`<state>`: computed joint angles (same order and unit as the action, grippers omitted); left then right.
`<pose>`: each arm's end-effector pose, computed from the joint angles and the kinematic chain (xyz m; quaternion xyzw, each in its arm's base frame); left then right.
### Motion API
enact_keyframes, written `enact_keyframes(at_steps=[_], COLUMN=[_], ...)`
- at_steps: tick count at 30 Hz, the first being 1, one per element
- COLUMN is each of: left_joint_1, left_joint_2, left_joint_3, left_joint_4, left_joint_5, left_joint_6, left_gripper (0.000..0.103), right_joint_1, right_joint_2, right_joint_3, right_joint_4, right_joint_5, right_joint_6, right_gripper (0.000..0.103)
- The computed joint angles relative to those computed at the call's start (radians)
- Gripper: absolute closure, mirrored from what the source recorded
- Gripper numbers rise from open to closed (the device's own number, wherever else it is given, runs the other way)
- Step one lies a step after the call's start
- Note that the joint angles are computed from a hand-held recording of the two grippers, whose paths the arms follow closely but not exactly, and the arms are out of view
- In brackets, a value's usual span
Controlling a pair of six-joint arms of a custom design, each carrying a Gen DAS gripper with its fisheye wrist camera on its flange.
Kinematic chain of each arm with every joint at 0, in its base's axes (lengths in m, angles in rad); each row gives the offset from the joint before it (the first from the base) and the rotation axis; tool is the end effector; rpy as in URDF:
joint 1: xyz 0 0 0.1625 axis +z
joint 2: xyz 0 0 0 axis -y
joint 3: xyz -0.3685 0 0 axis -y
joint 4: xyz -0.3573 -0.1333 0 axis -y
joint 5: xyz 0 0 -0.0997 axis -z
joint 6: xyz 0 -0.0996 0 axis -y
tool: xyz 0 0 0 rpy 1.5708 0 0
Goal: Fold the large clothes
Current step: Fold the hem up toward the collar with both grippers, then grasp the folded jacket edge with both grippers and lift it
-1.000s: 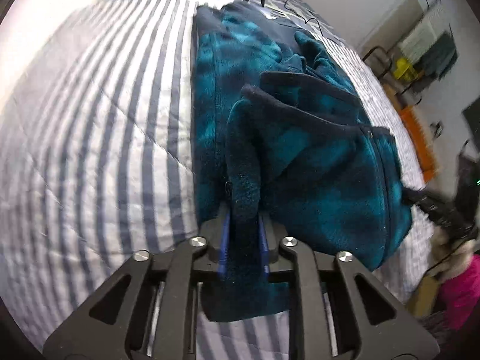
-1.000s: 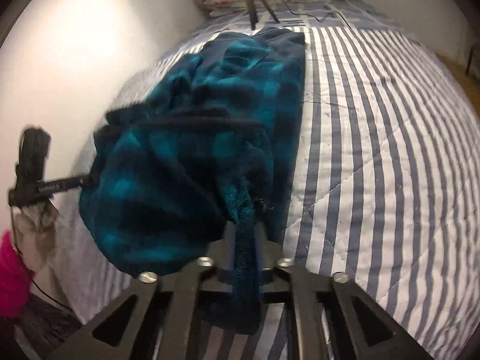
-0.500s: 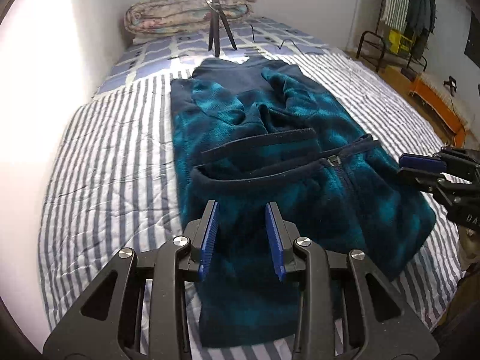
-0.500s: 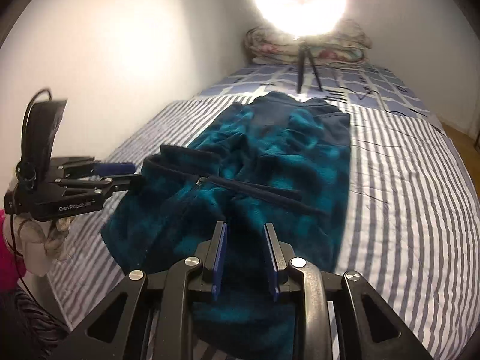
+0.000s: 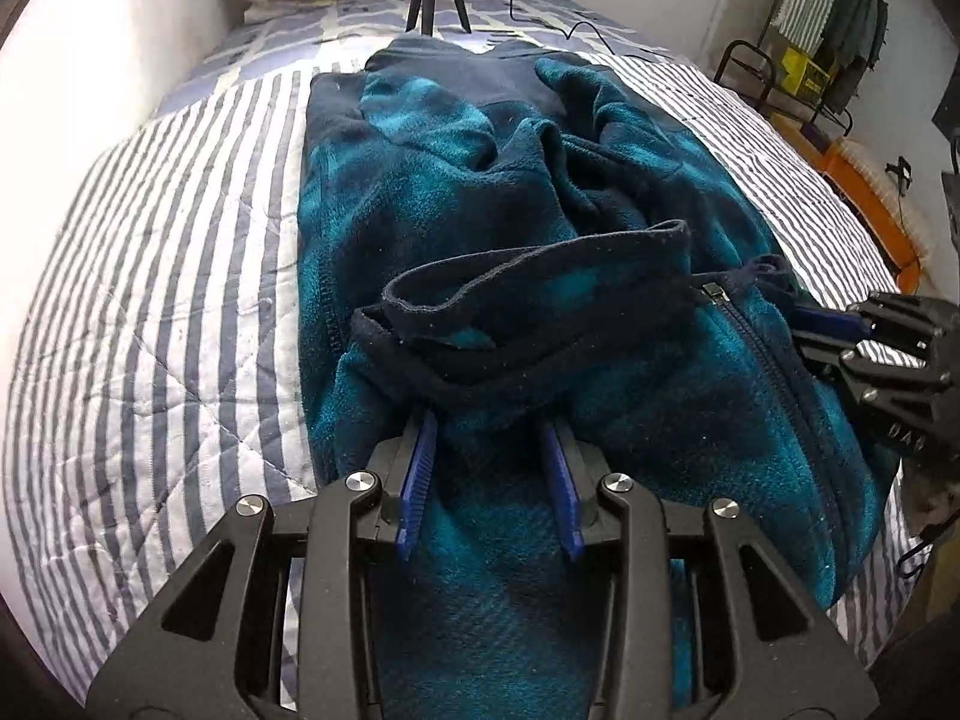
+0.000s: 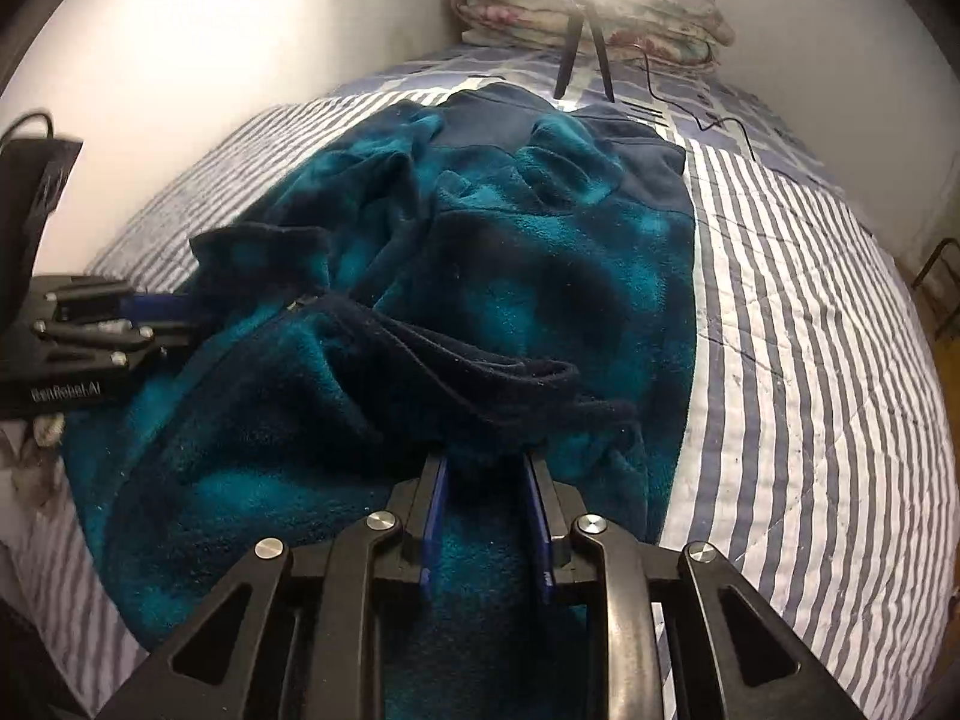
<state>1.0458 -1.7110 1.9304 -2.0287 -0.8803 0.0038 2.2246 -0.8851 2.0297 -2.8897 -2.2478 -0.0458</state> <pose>-0.0364 -0.4553 0.3986 0.2053 0.9124 -0.1948 0.2958 0.3559 -0.3480 0.0632 0.2949 -0.8927 0.1774 0.2911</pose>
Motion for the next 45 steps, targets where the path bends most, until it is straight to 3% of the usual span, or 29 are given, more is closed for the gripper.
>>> enact_keyframes(at_steps=[9, 16, 17, 20, 23, 27, 29, 32, 39, 45], left_joint_1=[-0.091, -0.135, -0.130, -0.072, 0.031, 0.173, 0.233, 0.296, 0.350, 0.379], left_joint_2=[-0.082, -0.076, -0.063, 0.000, 0.101, 0.280, 0.372, 0.499, 0.734, 0.854], left_joint_3=[0.001, -0.028, -0.041, -0.130, -0.285, -0.543, -0.671, -0.836, -1.104, -1.244], left_joint_4=[0.026, -0.012, -0.017, -0.016, 0.029, 0.095, 0.120, 0.155, 0.221, 0.232], left_joint_5=[0.059, 0.068, 0.067, 0.006, -0.102, -0.228, -0.294, -0.360, -0.389, -0.428], left_joint_6=[-0.018, 0.016, 0.026, 0.039, 0.020, -0.016, -0.034, -0.041, -0.002, 0.014], left_gripper=[0.065, 0.065, 0.061, 0.040, 0.040, 0.040, 0.040, 0.040, 0.039, 0.040], right_joint_1=[0.032, 0.038, 0.037, 0.012, -0.047, -0.140, -0.189, -0.244, -0.348, -0.381], right_joint_2=[-0.108, -0.132, -0.130, -0.117, -0.119, -0.103, -0.080, -0.028, 0.145, 0.258], right_joint_3=[-0.002, -0.054, -0.061, -0.097, -0.133, -0.200, -0.240, -0.308, -0.509, -0.649], right_joint_4=[0.018, 0.029, 0.031, 0.028, 0.029, 0.026, 0.019, 0.009, 0.058, 0.113], right_joint_5=[0.070, 0.059, 0.053, 0.049, 0.108, 0.200, 0.249, 0.298, 0.394, 0.397], right_joint_6=[0.005, -0.045, -0.052, -0.074, -0.070, -0.048, -0.042, -0.036, -0.023, -0.008], right_gripper=[0.080, 0.077, 0.075, 0.070, 0.060, 0.058, 0.050, 0.048, 0.047, 0.047])
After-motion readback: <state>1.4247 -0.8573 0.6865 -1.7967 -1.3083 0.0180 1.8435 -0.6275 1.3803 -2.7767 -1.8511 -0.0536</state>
